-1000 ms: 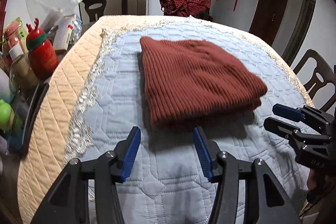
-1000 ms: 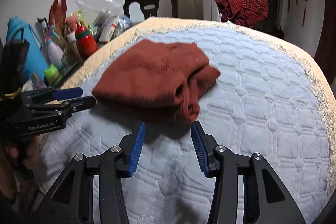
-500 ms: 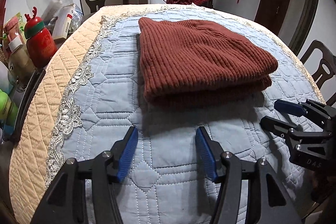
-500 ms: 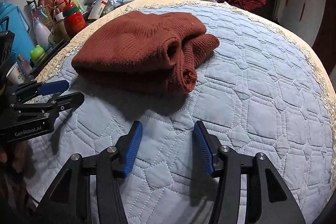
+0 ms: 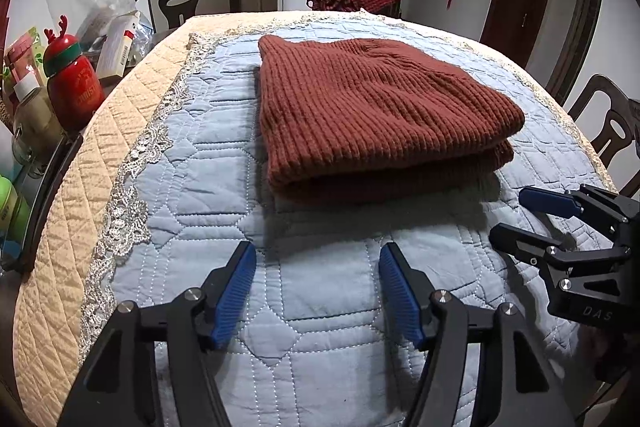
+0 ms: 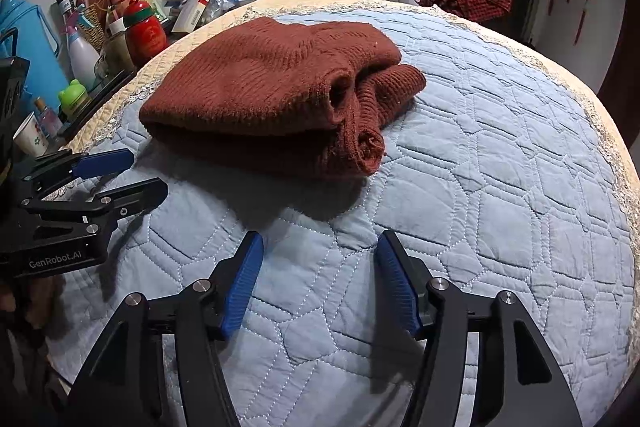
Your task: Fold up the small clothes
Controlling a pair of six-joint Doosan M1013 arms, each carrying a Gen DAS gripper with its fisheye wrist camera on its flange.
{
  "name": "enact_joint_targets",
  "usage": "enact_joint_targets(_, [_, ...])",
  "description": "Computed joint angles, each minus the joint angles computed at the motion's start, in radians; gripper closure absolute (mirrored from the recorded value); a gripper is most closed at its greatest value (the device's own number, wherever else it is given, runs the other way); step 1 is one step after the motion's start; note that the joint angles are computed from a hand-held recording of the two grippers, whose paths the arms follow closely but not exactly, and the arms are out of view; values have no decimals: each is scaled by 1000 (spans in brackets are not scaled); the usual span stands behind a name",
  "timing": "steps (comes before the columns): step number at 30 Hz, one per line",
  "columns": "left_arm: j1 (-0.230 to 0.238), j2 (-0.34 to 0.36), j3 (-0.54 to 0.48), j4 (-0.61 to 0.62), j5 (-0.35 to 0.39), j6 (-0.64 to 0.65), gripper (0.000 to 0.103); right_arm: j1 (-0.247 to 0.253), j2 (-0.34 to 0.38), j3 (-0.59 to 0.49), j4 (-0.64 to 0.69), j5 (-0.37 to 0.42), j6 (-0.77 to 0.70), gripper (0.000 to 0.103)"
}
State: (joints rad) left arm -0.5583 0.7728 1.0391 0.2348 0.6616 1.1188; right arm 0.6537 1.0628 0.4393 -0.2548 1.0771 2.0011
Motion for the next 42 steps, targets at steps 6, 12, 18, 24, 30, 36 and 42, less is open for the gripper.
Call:
enact_joint_targets(6, [1, 0, 1, -6, -3, 3, 35, 0, 0, 0, 1, -1, 0, 43])
enact_joint_targets(12, [4, 3, -4, -21, -4, 19, 33, 1, 3, -7, 1, 3, 0, 42])
enact_joint_targets(18, [4, 4, -6, -27, -5, 25, 32, 2, 8, -17, 9, 5, -4, 40])
enact_joint_targets(24, [4, 4, -5, -29, -6, 25, 32, 1, 7, -15, 14, 2, -5, 40])
enact_joint_targets(30, [5, 4, -6, -30, -6, 27, 31, 1, 8, -15, 13, 2, -4, 40])
enact_joint_targets(36, [4, 4, -6, -30, -6, 26, 31, 1, 8, -15, 13, 1, -4, 40])
enact_joint_targets(42, [4, 4, -5, -29, -6, 25, 30, 1, 8, -15, 13, 1, -4, 40])
